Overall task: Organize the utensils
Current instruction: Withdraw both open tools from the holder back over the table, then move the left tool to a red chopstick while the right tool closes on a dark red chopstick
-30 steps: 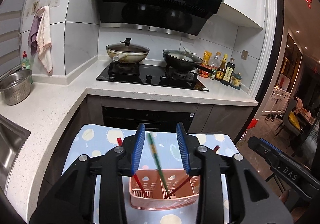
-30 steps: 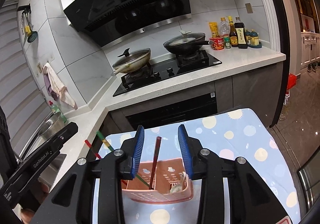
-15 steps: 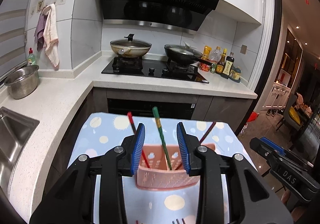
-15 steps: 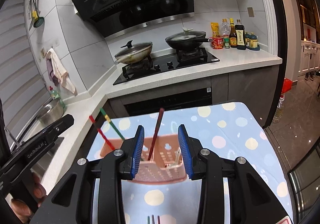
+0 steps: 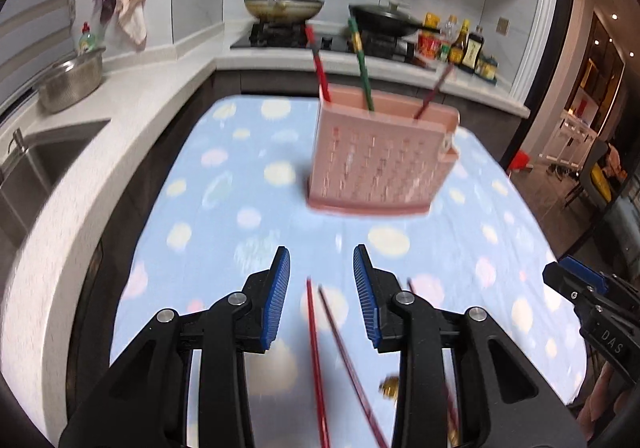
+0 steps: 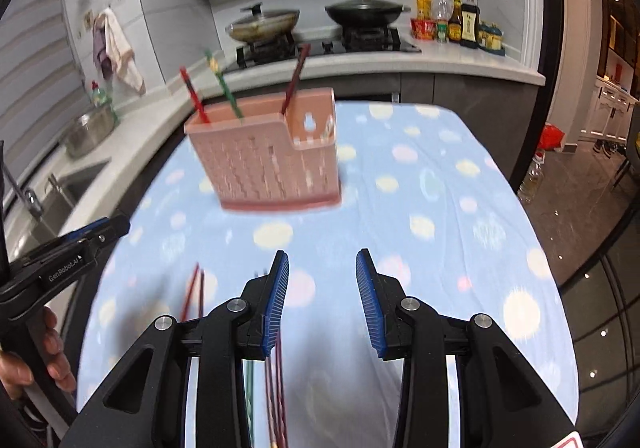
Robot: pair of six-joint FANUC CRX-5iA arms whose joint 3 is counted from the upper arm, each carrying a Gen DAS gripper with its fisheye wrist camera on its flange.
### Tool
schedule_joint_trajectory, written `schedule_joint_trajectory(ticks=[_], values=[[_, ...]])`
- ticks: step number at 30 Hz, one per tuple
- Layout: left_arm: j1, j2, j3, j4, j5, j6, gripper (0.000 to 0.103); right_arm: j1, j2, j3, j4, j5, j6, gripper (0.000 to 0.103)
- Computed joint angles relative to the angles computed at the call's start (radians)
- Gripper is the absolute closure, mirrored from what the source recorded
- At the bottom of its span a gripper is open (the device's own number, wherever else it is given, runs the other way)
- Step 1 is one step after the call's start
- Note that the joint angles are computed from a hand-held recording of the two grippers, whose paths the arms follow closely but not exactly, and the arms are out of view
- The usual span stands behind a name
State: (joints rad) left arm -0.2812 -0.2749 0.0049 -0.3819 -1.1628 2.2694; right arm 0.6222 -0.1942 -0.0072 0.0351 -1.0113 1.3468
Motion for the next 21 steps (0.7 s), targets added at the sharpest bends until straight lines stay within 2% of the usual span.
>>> schedule_joint_trajectory(ticks=[9,15,21], values=[[-0.098,-0.059,-0.127,0.011,-0.07,0.088,0.072,0.062,-0.117,-0.206,0.012,-0.088,-0.014,0.068],[-0.125,-0.082,-0.192,0.059,-0.097,0.119,0.072,0.085,-0.155,-0.264,-0.003,-0.13,0.008,0.068],[-0.151,-0.088,-0.217,0.073,-0.106,0.139,0.072,0.082,-0.161,-0.257,-0.042,-0.166,0.029,0.071]])
